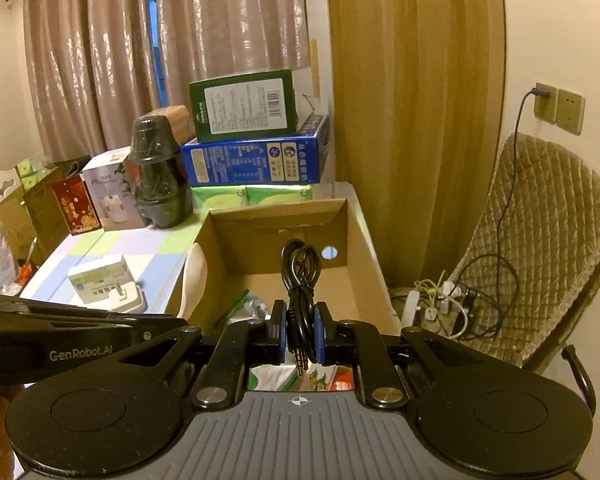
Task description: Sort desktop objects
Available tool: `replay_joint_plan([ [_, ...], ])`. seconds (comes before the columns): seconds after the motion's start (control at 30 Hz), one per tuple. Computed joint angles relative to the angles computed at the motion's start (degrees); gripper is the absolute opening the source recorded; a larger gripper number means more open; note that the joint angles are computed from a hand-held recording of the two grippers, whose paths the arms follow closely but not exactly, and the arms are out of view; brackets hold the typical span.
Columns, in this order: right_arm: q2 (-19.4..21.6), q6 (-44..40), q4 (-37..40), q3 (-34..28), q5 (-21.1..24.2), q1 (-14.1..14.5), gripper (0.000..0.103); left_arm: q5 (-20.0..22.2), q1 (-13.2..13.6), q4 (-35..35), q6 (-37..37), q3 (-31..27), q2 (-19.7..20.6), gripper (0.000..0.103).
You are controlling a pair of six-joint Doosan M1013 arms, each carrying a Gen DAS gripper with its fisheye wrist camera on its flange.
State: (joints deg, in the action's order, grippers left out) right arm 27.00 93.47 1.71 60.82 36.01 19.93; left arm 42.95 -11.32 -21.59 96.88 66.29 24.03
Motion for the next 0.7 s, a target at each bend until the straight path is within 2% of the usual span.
replay_joint_plan([
  [0.53,3.74,-1.08,1.49,-6.03,2.39,-0.93,0.010,0.19,0.20,1.39,-1.08,-5.72,3.98,0.003],
  [0.57,3.92,-0.99,1.56,-6.26,2.59,-1.00,0.010,0.31,0.25,1.24,-1.20,-6.31,4.43,0.004],
  [0.63,4.04,-0.97,1.96,-6.33,2.81,-1.16,0.010,0.07,0.25,2.76,-3.17,-6.90,4.89,0.022],
  [0.7,4.05,-1.05,2.20,-6.13,3.00,-1.27,0.010,-0.73,0.38,3.39,-3.41,-6.58,4.71,0.022],
])
